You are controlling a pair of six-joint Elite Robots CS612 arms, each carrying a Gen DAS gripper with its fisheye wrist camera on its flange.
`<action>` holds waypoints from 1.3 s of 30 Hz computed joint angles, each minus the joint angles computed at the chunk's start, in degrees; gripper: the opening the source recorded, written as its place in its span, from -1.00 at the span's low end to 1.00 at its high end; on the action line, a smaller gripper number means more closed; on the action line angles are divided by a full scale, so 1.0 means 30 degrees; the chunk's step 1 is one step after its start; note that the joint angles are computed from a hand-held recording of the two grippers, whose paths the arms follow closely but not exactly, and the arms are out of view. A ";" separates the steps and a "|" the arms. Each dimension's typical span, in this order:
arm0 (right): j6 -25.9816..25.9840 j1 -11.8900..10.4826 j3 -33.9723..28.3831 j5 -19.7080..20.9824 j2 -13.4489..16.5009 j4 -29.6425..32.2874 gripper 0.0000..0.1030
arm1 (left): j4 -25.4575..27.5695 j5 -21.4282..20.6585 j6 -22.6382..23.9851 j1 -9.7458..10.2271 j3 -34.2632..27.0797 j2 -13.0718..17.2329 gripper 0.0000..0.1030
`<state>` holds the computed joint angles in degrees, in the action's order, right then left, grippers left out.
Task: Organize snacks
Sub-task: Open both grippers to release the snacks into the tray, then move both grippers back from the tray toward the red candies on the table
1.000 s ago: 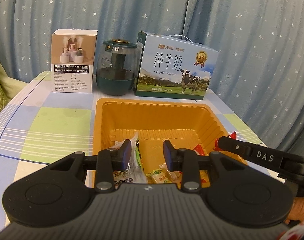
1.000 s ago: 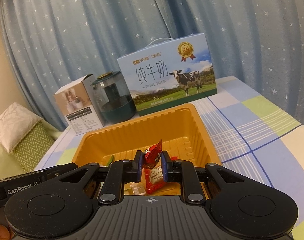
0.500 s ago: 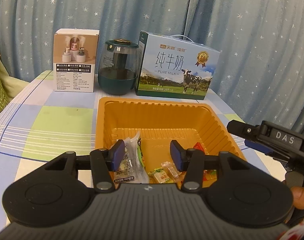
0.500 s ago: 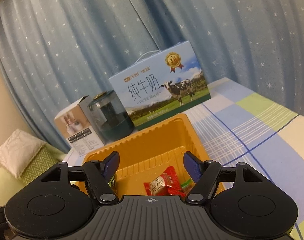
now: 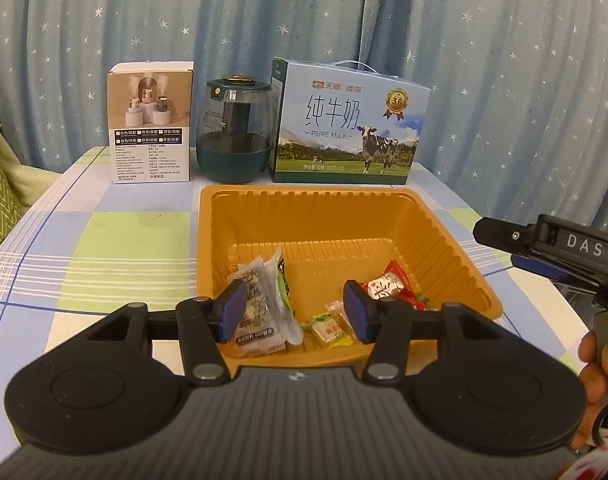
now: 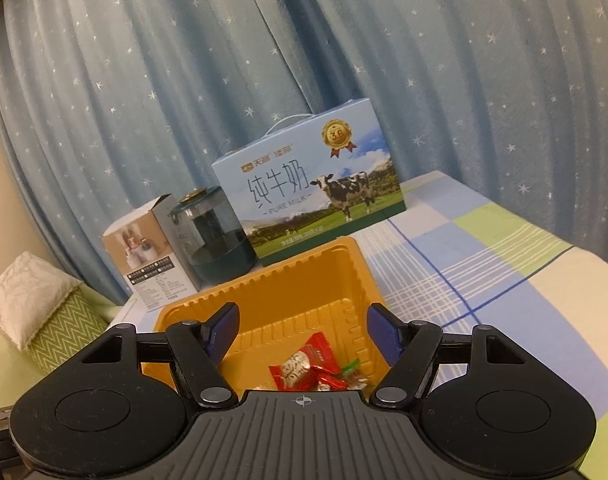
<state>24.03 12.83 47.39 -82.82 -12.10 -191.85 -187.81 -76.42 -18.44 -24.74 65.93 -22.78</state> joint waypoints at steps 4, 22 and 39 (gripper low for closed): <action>0.0107 -0.0033 0.1328 -0.0184 -0.0637 -0.0380 0.37 | -0.0362 0.0119 0.0247 -0.0121 0.0428 -0.0202 0.05; -0.7320 -0.0338 0.6944 0.2358 -0.3070 -0.0152 0.37 | -0.1542 0.0084 0.0825 -0.0771 0.3893 -0.1635 0.29; -1.5128 -0.0595 0.7960 0.3878 -0.3274 0.3476 0.37 | -0.1452 -0.0161 -0.0185 -0.1218 0.6282 -0.2458 0.34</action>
